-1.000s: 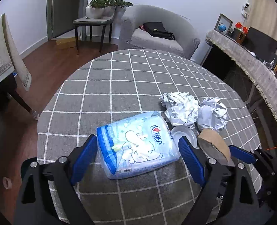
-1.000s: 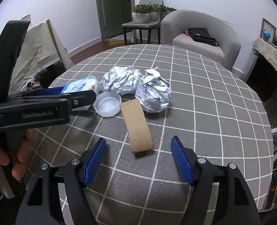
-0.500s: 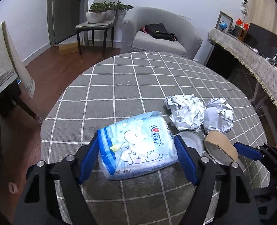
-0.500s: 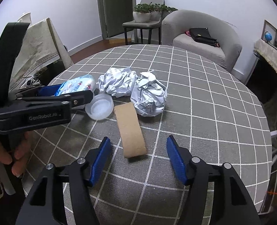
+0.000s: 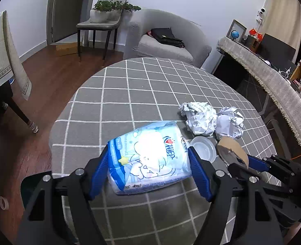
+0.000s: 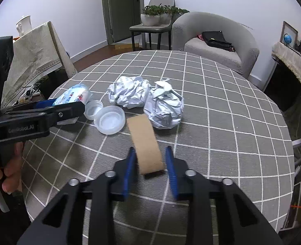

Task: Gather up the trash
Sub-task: 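Grasp the tissue pack with the left tool while the right grasps the tan tape roll, then carry the tissue pack and tape roll over the teal bin with both tools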

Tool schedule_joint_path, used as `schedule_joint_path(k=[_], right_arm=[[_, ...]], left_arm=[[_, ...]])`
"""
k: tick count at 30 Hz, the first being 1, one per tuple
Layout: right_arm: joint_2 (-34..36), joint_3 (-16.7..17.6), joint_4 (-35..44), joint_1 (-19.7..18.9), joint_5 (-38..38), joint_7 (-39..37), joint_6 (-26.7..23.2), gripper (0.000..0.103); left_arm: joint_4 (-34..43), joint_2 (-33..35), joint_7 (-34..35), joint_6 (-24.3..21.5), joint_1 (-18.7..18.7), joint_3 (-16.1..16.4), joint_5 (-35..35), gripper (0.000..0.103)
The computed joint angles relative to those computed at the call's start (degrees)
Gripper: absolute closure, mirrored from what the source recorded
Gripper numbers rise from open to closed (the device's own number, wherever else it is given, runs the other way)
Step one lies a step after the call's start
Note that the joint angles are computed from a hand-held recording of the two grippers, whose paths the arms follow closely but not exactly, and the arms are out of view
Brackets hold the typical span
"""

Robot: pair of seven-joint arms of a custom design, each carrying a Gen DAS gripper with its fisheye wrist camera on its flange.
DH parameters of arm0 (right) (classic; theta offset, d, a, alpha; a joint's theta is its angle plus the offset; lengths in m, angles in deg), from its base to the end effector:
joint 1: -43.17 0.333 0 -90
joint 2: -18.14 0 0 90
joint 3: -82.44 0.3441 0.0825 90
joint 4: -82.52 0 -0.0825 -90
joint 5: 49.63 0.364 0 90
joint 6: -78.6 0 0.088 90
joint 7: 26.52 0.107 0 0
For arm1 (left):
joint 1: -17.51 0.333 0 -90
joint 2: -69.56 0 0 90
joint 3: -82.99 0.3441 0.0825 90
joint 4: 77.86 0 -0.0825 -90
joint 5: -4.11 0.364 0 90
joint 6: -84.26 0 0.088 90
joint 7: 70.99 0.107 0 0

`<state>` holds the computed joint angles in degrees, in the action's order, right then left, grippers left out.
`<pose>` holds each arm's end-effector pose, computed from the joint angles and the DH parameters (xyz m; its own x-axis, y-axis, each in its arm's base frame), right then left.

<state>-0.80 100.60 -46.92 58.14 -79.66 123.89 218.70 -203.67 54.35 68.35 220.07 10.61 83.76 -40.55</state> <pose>0.3843 0.2707 0.5772 -0.1321 -0.9909 -0.0268 -0.7515 0.1177 -0.6491 0.4819 -0.0592 0.5796 -0.5578 -0.7896 0.2556 -0.7031 0.2859 -0.6511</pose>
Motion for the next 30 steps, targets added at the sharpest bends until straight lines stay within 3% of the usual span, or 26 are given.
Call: schedule_joint_path(k=[15,30], right_arm=[[3.5,3.4,6.6,2.1,-6.3,11.4,-4.7,0.082],[13.8,-0.7,16.5,11.8,-12.1,14.4,-4.7,0.082]], left_arm=[[-1.6,-3.6,11.8,-6.3,2.5,4.8,-2.3,0.029],[-0.1,-2.9,16.6,-10.2,8.2,7.4,-2.4,0.029]])
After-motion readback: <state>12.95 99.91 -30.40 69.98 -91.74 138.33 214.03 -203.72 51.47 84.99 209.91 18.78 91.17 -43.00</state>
